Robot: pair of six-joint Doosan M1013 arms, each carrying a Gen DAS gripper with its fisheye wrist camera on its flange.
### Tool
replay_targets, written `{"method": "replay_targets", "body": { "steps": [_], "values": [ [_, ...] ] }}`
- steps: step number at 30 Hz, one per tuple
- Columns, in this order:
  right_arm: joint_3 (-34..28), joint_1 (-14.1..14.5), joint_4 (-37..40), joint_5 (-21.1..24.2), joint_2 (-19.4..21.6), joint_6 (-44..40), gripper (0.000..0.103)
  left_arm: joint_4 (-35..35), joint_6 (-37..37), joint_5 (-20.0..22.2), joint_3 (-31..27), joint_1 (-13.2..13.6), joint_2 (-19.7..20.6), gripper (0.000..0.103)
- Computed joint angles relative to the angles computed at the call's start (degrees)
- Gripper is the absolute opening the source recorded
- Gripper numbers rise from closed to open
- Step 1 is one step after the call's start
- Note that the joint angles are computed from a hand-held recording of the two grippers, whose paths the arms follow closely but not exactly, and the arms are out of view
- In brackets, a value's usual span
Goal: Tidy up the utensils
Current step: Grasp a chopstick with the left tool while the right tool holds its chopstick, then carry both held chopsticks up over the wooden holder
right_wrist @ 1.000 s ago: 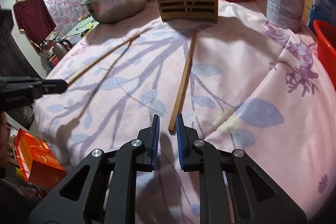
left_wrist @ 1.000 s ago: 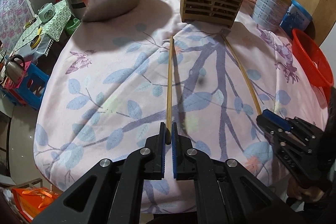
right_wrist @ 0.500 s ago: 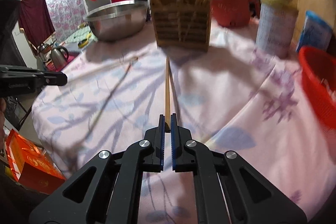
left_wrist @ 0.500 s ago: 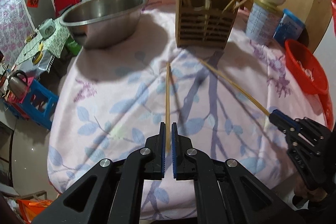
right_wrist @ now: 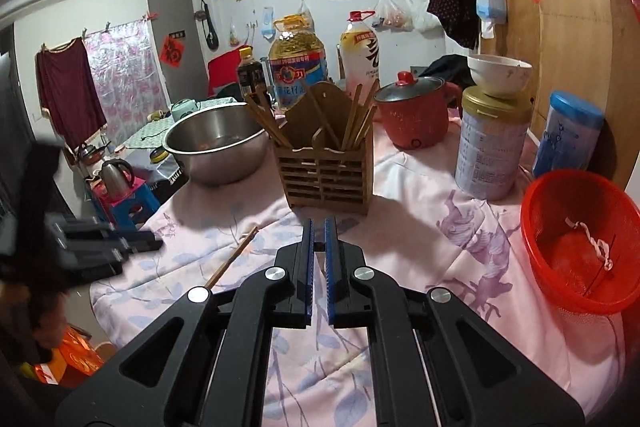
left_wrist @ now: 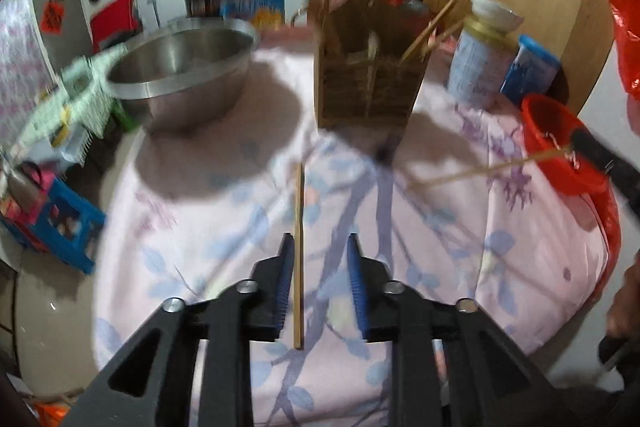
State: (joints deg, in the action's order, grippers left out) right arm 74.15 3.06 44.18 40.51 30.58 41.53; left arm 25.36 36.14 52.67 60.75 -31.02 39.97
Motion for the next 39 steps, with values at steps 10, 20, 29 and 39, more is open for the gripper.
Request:
{"method": "replay_targets", "body": {
  "steps": [10,20,29,39],
  "values": [
    [-1.17,-0.14,-3.89,2.93,0.1,1.02,0.006,-7.25,0.08,-2.97,6.55,0.54,0.75,0.027],
    [-1.73,-0.11,-2.79,3.33,0.25,-0.41,0.006,-3.17,-1.06,-3.81,6.67,-0.11,-0.81,0.006],
    [-3.67,0.18,0.92,2.9,1.29,-1.32,0.006,0.68,2.65,3.02,-3.02,0.09,-0.88,0.006],
    [-5.23,1.17,0.08,1.39,2.27,2.24,0.006,0.02,7.83,2.02,-10.48,1.66,1.85,0.006]
  ]
}}
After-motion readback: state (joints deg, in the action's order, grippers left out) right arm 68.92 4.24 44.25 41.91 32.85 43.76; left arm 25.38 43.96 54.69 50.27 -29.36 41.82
